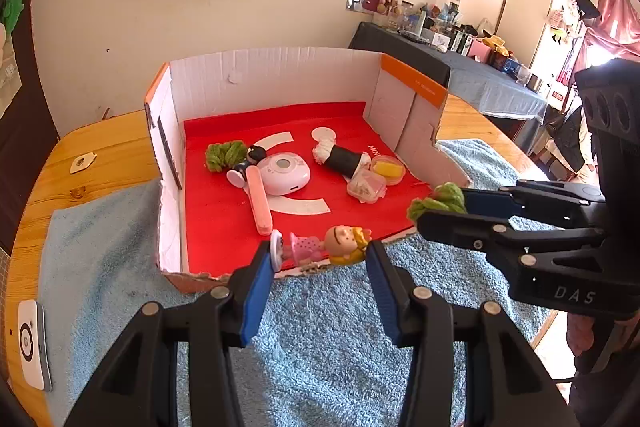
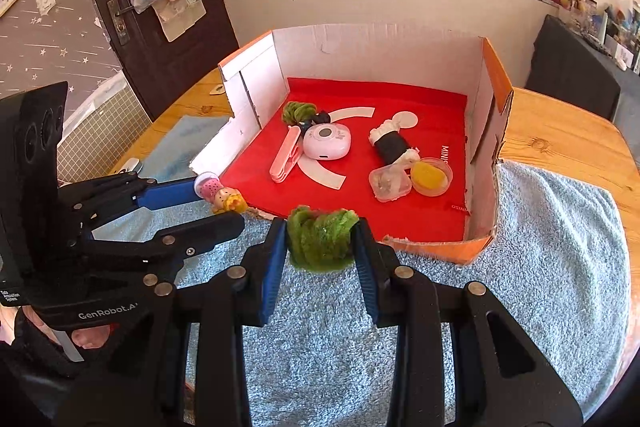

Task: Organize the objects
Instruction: 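Lift and carry the green toy with the right tool while the left tool carries the doll into the box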

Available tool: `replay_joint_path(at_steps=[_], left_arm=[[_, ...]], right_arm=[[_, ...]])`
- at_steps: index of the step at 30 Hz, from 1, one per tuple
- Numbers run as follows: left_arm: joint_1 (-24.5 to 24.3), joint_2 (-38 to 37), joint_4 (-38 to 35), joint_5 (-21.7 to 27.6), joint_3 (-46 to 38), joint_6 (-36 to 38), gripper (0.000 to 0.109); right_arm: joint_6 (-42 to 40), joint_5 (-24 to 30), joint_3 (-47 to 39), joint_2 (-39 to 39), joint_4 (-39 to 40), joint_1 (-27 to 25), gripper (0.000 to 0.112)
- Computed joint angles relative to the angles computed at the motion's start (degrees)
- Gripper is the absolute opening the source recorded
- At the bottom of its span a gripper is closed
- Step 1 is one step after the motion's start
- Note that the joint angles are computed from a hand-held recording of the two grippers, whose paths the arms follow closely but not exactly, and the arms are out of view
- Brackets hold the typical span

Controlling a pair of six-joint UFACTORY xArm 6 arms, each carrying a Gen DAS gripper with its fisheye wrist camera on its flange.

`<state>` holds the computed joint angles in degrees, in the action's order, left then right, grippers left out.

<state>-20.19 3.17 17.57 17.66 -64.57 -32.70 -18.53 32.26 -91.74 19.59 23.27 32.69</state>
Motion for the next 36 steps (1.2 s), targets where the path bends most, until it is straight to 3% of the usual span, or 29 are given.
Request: replay_joint_path(at_steps=[17, 29, 36], left_arm=[[1.7, 9.7, -16.7, 10.3, -11.8, 17.1, 0.049], [2.6, 13.4, -17.6, 16.5, -16.3, 19.1, 0.049], [2.9, 14.7, -18.7, 15.6, -17.5, 19.4, 0.049]], right_arm=[[6.6, 17.2, -24.2, 16.4, -5.0, -2.8, 0.032], [8.6, 24.6, -33.2, 22.4, -8.1, -3.0, 0.032], [10.0, 24.9, -35.2, 24.1, -9.2, -2.9, 0.032]])
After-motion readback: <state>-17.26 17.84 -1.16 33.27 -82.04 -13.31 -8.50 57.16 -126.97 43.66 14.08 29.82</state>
